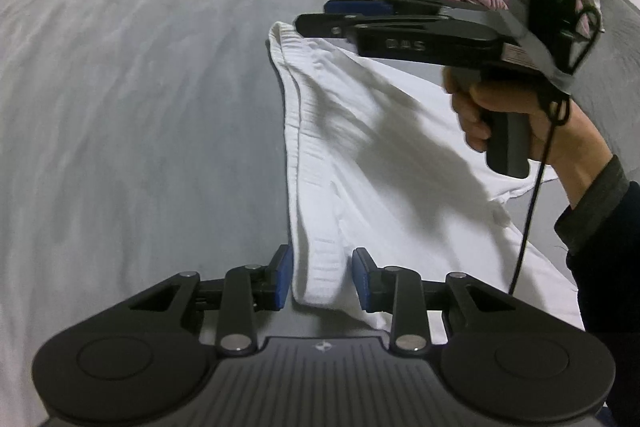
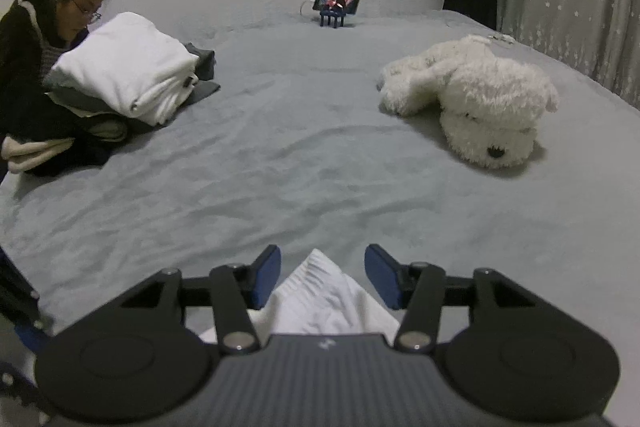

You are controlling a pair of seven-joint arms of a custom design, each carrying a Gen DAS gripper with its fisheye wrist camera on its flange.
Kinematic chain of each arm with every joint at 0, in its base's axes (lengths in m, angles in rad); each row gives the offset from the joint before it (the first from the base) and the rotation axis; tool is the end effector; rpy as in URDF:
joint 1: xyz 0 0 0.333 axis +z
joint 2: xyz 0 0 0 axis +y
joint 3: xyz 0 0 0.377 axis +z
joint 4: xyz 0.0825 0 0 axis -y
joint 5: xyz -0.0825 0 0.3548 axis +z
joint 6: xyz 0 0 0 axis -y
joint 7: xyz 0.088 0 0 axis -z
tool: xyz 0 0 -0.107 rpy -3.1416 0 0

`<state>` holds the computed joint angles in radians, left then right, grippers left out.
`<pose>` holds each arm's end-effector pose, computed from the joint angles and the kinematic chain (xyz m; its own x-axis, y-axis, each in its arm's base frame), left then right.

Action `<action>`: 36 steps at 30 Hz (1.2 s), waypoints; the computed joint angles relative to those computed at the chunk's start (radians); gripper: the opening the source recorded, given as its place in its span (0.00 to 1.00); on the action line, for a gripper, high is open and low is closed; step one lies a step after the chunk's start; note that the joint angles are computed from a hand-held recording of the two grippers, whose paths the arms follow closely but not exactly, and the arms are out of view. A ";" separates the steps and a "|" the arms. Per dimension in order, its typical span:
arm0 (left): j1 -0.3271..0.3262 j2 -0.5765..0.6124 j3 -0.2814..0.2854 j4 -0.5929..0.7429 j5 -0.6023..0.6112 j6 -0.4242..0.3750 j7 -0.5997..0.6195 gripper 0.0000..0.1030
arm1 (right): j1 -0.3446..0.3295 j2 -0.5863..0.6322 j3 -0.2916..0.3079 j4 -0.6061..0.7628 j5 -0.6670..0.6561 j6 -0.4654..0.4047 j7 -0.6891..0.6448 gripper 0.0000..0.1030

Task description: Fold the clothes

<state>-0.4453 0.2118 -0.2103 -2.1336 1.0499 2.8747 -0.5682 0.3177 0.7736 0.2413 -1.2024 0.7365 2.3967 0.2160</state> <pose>0.4348 -0.3877 0.4315 0.3572 -0.7955 0.4895 -0.7190 -0.5687 -0.3996 0.7145 0.3699 0.4325 0.9769 -0.2139 -0.0018 -0.1420 -0.6423 -0.7532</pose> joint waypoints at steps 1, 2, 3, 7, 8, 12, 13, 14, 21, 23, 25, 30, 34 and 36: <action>-0.001 -0.004 0.001 -0.003 0.004 0.003 -0.006 0.30 | -0.005 -0.004 -0.001 0.001 -0.002 -0.009 -0.003 0.40; -0.004 -0.010 0.004 -0.005 0.019 0.007 -0.019 0.30 | -0.010 -0.007 -0.002 0.002 -0.004 -0.019 -0.005 0.34; -0.005 -0.014 0.007 -0.007 0.035 0.012 -0.033 0.30 | -0.010 -0.007 -0.006 0.008 -0.010 -0.027 -0.004 0.31; 0.001 -0.003 0.006 0.001 0.068 0.028 -0.064 0.34 | 0.009 0.010 -0.034 0.037 -0.067 -0.064 0.018 0.31; 0.004 0.004 0.004 0.006 0.058 0.031 -0.055 0.34 | 0.015 0.012 -0.036 0.033 -0.077 -0.062 0.018 0.30; -0.004 0.013 0.002 0.013 0.042 0.026 -0.034 0.36 | 0.056 0.037 -0.054 0.034 -0.130 -0.029 0.039 0.23; -0.006 0.014 0.004 0.014 0.041 0.023 -0.034 0.37 | 0.051 0.042 -0.040 0.035 -0.120 -0.024 0.035 0.19; -0.007 0.017 0.003 0.015 0.032 0.014 -0.028 0.37 | 0.050 0.042 -0.029 0.028 -0.108 -0.009 0.028 0.12; -0.033 0.036 -0.002 0.046 -0.006 -0.074 -0.012 0.17 | 0.039 0.036 -0.001 -0.004 -0.050 0.047 0.015 0.08; -0.042 0.032 -0.002 0.049 0.002 -0.095 -0.026 0.03 | 0.031 0.039 0.006 -0.004 -0.029 0.044 0.035 0.08; -0.048 0.018 -0.005 0.041 0.004 -0.124 -0.045 0.03 | 0.017 0.029 0.024 -0.024 0.002 0.058 0.019 0.08; -0.044 0.009 -0.028 0.040 -0.001 -0.166 -0.006 0.03 | 0.022 0.021 0.021 -0.034 0.017 0.069 0.015 0.08; -0.058 0.009 -0.057 0.070 -0.066 -0.284 0.163 0.03 | 0.009 0.022 0.047 -0.027 0.058 0.057 0.009 0.08; -0.065 0.015 -0.062 0.087 -0.077 -0.319 0.213 0.03 | 0.030 0.025 0.028 -0.026 0.041 0.070 0.012 0.08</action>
